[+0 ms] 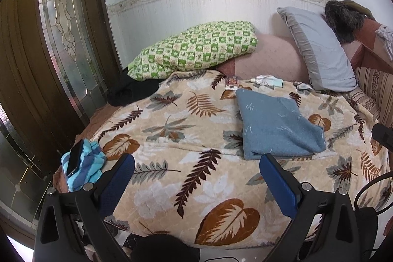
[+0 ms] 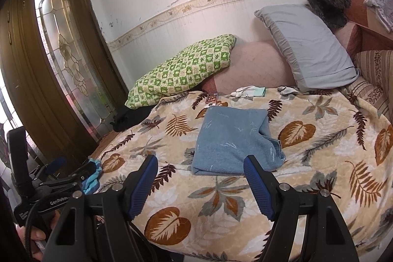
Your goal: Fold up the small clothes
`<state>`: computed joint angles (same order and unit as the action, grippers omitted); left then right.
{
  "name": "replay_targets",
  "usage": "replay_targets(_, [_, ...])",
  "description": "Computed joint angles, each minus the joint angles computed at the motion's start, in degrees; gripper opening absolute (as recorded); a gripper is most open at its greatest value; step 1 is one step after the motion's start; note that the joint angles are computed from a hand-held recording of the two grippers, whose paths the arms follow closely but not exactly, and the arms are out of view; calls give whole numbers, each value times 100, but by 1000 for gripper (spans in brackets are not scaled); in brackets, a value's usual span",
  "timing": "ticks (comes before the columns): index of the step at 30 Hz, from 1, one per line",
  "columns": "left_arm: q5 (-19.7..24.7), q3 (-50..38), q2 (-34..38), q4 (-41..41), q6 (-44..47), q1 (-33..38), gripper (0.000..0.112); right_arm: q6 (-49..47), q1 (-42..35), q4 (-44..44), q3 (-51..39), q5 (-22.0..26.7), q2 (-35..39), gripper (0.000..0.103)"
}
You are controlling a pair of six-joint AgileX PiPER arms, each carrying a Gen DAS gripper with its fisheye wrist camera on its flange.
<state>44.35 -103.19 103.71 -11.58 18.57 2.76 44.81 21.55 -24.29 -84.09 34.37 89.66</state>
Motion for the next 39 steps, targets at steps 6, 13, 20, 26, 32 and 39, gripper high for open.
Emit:
replay_targets(6, [205, -176, 233, 44, -50, 0, 101, -170, -3, 189, -165, 39, 213, 75])
replay_targets(13, [494, -418, 501, 40, -103, 33, 101, -382, -33, 379, -332, 76, 459, 75])
replay_targets(20, [538, -462, 596, 81, -132, 31, 101, -405, -60, 432, -396, 81, 597, 75])
replay_targets(26, [537, -443, 636, 54, -89, 68, 101, -348, -88, 491, -449, 126, 688, 75])
replay_targets(32, [515, -395, 646, -10, -39, 97, 101, -347, -94, 497, -451, 117, 695, 75])
replay_targets(39, [349, -297, 579, -2, -58, 121, 101, -267, 1, 351, -590, 198, 769, 75])
